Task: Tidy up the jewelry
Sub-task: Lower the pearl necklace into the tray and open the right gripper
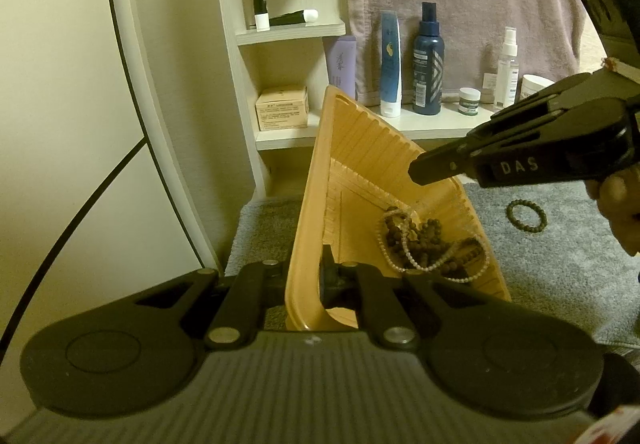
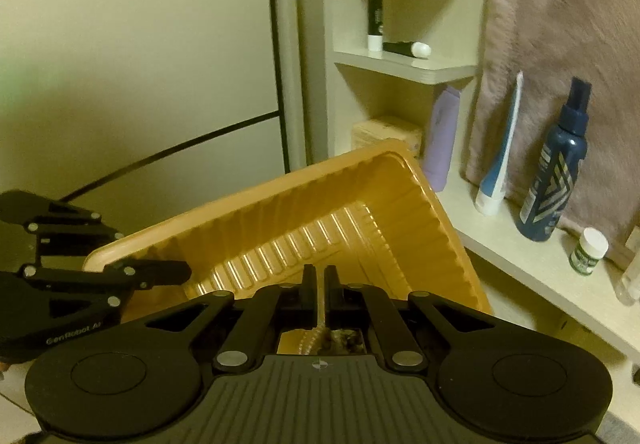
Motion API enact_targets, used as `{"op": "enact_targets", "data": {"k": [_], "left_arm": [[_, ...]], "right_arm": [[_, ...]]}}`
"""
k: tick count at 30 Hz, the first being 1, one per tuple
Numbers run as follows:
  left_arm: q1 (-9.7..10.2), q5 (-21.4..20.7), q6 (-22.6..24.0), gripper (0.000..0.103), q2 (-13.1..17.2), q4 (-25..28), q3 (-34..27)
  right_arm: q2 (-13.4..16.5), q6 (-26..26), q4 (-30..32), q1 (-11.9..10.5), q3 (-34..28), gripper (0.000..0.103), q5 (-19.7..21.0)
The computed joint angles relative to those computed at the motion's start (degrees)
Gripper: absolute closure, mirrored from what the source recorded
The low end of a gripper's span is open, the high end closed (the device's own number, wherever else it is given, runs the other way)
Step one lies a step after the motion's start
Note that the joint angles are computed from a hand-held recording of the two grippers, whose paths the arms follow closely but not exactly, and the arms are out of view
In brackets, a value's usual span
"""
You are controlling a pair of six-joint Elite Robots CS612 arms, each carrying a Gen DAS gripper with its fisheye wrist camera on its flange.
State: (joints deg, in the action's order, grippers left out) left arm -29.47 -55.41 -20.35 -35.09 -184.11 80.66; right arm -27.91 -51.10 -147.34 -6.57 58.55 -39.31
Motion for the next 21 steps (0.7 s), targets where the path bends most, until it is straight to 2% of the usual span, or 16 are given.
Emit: {"op": "enact_targets", "data": {"k": [2, 5, 7, 10, 14, 21], "left_arm": [[0.04, -0.06, 0.01, 0.097, 0.00, 0.02, 0.00], [0.04, 0.00, -0.02, 0.097, 0.02, 0.09, -0.04], [0.03, 0.04, -0.01, 0.097, 0.02, 0.14, -0.05], [0.05, 0.05, -0.15, 0.097, 0.01, 0.18, -0.01], [0.04, 0.12, -0.15, 0.097, 0.03, 0.26, -0.09], [0.01, 0.30, 0.04, 0.097, 0.10, 0.40, -0.20]], "right_arm": [[0.46, 3.08, -2.40, -0.18, -0.23, 0.100, 0.31], [0.84, 6.67, -5.09, -0.64, -0.54, 0.094, 0.61], [1.10, 9.31, -7.15, -1.13, -0.73, 0.082, 0.96], [1.43, 14.67, -10.85, -2.02, -0.80, 0.073, 1.38], [1.50, 20.60, -16.06, -3.23, 0.00, 0.070, 0.63], [1.39, 30.29, -25.84, -5.36, 2.92, 0.067, -3.51]]}}
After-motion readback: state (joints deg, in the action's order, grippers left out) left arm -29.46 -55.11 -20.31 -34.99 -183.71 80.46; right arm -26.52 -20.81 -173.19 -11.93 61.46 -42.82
